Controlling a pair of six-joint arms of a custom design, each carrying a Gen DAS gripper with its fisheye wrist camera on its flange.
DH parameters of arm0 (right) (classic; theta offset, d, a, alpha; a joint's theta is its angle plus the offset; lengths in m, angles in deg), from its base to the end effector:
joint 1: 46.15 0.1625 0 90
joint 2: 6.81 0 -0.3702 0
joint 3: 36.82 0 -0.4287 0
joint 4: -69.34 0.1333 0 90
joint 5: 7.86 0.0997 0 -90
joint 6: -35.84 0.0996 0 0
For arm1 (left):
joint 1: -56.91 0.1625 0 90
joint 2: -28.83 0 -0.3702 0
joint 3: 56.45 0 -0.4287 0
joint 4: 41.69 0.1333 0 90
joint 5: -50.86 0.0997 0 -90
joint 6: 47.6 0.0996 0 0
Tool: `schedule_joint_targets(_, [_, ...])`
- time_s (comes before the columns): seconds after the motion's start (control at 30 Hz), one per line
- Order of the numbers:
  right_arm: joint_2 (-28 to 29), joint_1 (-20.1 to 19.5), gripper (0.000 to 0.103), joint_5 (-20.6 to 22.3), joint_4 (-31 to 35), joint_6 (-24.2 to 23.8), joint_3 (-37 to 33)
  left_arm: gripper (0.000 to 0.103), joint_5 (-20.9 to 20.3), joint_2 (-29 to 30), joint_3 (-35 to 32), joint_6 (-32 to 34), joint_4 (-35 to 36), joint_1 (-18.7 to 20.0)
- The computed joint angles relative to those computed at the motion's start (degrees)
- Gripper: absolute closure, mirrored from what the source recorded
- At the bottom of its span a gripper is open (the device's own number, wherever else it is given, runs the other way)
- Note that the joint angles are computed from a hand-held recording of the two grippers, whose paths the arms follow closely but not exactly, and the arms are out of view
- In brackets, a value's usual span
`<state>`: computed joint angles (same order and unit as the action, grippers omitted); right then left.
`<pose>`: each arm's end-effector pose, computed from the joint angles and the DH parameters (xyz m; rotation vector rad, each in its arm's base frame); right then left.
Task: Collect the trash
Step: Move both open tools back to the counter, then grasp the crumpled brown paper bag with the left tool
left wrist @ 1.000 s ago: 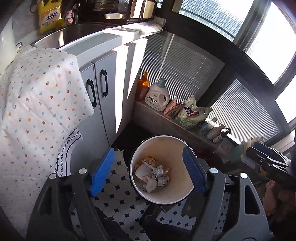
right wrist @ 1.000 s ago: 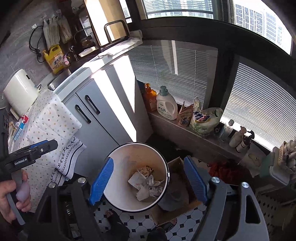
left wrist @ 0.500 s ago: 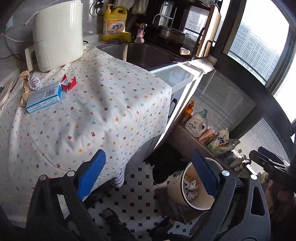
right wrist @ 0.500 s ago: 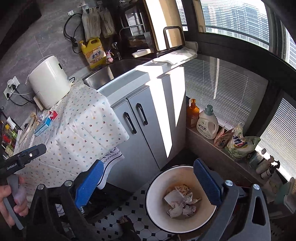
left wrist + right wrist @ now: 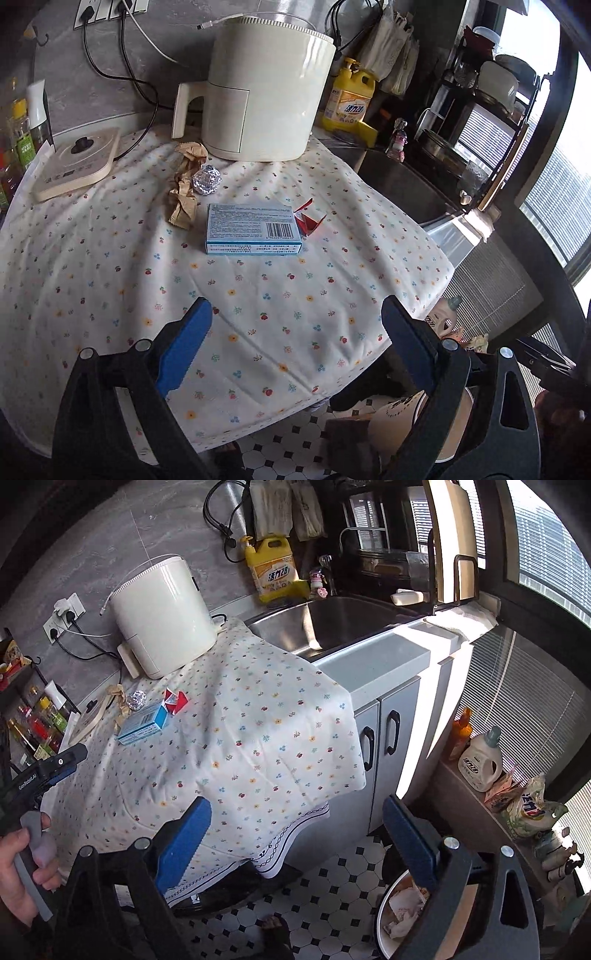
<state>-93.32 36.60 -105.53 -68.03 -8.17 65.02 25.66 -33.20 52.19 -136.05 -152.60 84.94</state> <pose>0.0468 -0.5834 0.3879 0.8063 -2.5923 0.6240 -0.3713 -0.4508 0.0965 -0.1911 2.1833 -1.2046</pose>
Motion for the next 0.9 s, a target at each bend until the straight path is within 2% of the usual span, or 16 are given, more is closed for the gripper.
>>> schedule_joint_targets(0.1, [1.5, 2.2, 0.018, -1.4, -1.0, 0.1, 0.4, 0.018, 0.9, -3.8, 3.1, -0.6, -0.4, 0.8])
schedule_joint_targets(0.23, [3.2, 4.5, 0.025, -2.9, -2.1, 1.6, 0.7, 0.027, 1.5, -7.7, 6.5, 2.6, -4.7, 2.5])
schedule_joint_targets(0.47, [6.5, 7.8, 0.033, -5.6, -5.3, 3.8, 1.1, 0.036, 2.0, -12.0, 11.0, 13.2, -16.7, 6.0])
schedule_joint_targets(0.6, [8.5, 9.5, 0.035, -7.2, -8.2, 6.3, 1.5, 0.040, 0.2, -12.9, 11.9, 20.7, -23.9, 8.8])
schedule_joint_targets(0.7, [9.3, 10.7, 0.036, -8.4, -11.2, 8.7, 2.5, 0.043, -2.6, -13.1, 11.8, 26.8, -29.3, 11.8])
schedule_joint_targets(0.9, [10.0, 12.8, 0.037, -11.8, -15.9, 13.5, 4.0, 0.046, -7.0, -11.4, 8.9, 37.5, -34.8, 17.3])
